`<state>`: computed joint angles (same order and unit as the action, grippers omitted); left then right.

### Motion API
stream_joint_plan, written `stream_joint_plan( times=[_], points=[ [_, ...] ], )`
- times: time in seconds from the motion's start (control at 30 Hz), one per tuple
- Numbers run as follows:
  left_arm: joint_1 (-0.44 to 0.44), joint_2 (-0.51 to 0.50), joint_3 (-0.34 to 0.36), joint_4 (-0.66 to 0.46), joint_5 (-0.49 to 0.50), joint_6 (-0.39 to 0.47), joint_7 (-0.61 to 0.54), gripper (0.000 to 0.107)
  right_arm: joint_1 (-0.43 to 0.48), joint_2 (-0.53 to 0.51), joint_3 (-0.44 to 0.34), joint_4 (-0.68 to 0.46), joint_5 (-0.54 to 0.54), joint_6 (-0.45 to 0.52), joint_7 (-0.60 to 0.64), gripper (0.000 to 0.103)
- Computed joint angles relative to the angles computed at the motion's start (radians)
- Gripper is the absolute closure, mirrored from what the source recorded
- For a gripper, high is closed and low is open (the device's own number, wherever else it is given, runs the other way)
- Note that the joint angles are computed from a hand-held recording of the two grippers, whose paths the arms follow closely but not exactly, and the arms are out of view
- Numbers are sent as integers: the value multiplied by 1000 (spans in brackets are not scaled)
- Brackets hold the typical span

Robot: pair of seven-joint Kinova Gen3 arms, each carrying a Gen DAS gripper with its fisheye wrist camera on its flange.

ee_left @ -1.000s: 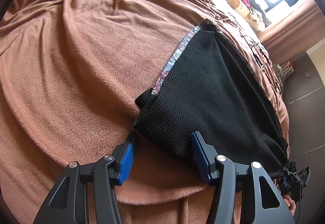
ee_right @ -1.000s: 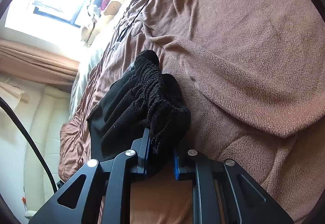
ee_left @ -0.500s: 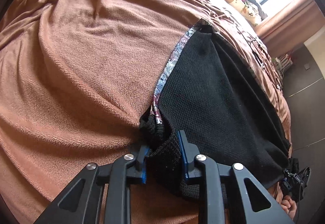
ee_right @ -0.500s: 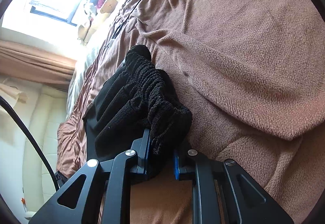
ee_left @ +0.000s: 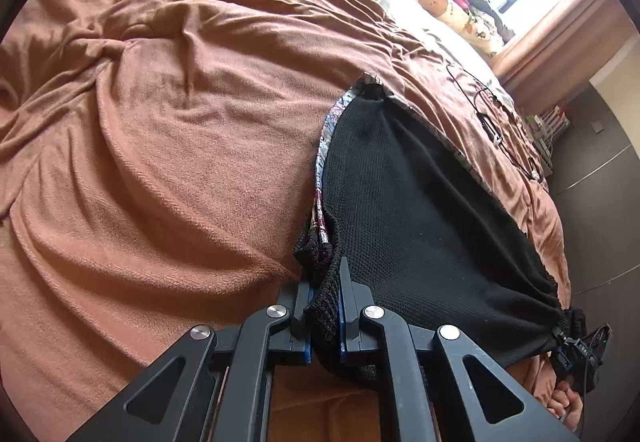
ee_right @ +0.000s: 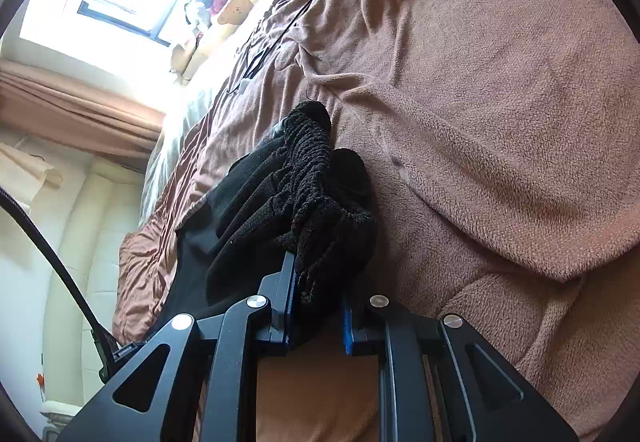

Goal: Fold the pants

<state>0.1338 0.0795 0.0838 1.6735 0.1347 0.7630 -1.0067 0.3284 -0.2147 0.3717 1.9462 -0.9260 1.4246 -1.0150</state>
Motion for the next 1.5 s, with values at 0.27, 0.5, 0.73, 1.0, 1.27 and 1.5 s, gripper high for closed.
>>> stream_joint_plan(
  times=[0.27, 0.5, 0.73, 1.0, 1.27, 1.5],
  points=[
    [3, -71, 4, 24, -2, 32, 45, 99, -10, -13, 10, -24, 13, 21, -12, 90],
    [1, -163, 10, 81, 14, 57, 64, 99, -8, -30, 37, -50, 33, 85, -11, 90],
    [2, -297, 30, 169, 11, 91, 112, 99, -11, -67, 75, -65, 74, 157, 13, 90],
    [-10, -476, 65, 280, 23, 130, 190, 99, -15, -102, 137, -73, 118, 247, 58, 90],
    [-23, -646, 102, 387, 61, 181, 272, 99, -17, -138, 191, -89, 181, 336, 110, 90],
    [-29, -745, 130, 439, 94, 235, 315, 99, -33, -173, 228, -106, 232, 383, 118, 90]
  ],
)
